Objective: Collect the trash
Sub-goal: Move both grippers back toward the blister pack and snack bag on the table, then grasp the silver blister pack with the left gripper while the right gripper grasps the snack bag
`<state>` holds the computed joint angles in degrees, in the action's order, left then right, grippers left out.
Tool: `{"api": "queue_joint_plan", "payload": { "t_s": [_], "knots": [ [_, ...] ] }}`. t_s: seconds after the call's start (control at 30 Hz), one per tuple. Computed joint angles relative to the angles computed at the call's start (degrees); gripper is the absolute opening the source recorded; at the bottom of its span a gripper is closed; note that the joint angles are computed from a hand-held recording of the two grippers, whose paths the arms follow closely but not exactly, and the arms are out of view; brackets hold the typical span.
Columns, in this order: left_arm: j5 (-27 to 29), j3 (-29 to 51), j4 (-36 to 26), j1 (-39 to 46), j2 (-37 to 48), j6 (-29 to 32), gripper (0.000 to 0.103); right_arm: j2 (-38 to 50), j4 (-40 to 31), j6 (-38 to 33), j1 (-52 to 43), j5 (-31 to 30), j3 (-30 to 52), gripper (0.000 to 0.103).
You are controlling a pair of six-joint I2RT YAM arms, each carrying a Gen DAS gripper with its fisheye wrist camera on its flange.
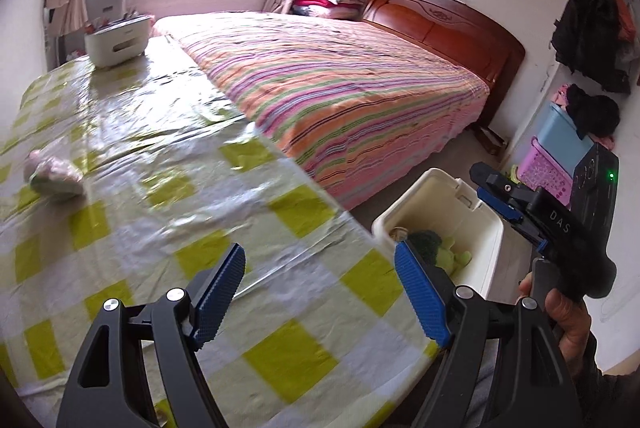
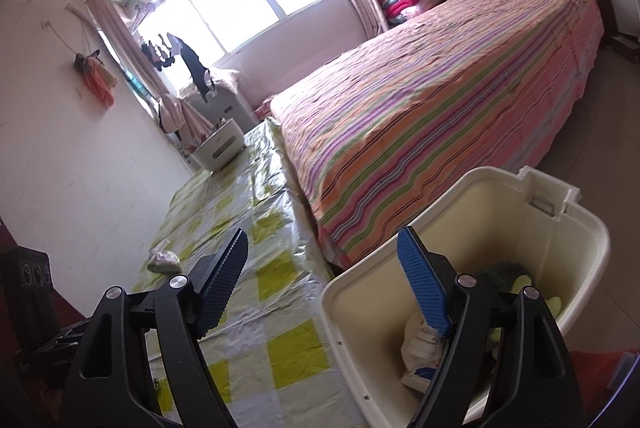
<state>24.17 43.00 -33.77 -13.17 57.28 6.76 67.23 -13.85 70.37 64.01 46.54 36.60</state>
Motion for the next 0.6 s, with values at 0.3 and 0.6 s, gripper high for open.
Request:
{"api": "queue_joint_plan", "payload": {
  "t_s": [0.3, 0.6],
  "knots": [
    [9.54, -3.55, -8.79, 22.53, -5.78, 16.50, 0.075, 6.64, 3.56, -3.76, 0.10, -3.89, 4.09, 0.079],
    [16.35, -0.19, -25.99, 45.49, -5.90, 56.76, 0.075, 12.59, 6.65, -6.69, 0.62, -7.95, 7.70, 0.079]
  ]
}}
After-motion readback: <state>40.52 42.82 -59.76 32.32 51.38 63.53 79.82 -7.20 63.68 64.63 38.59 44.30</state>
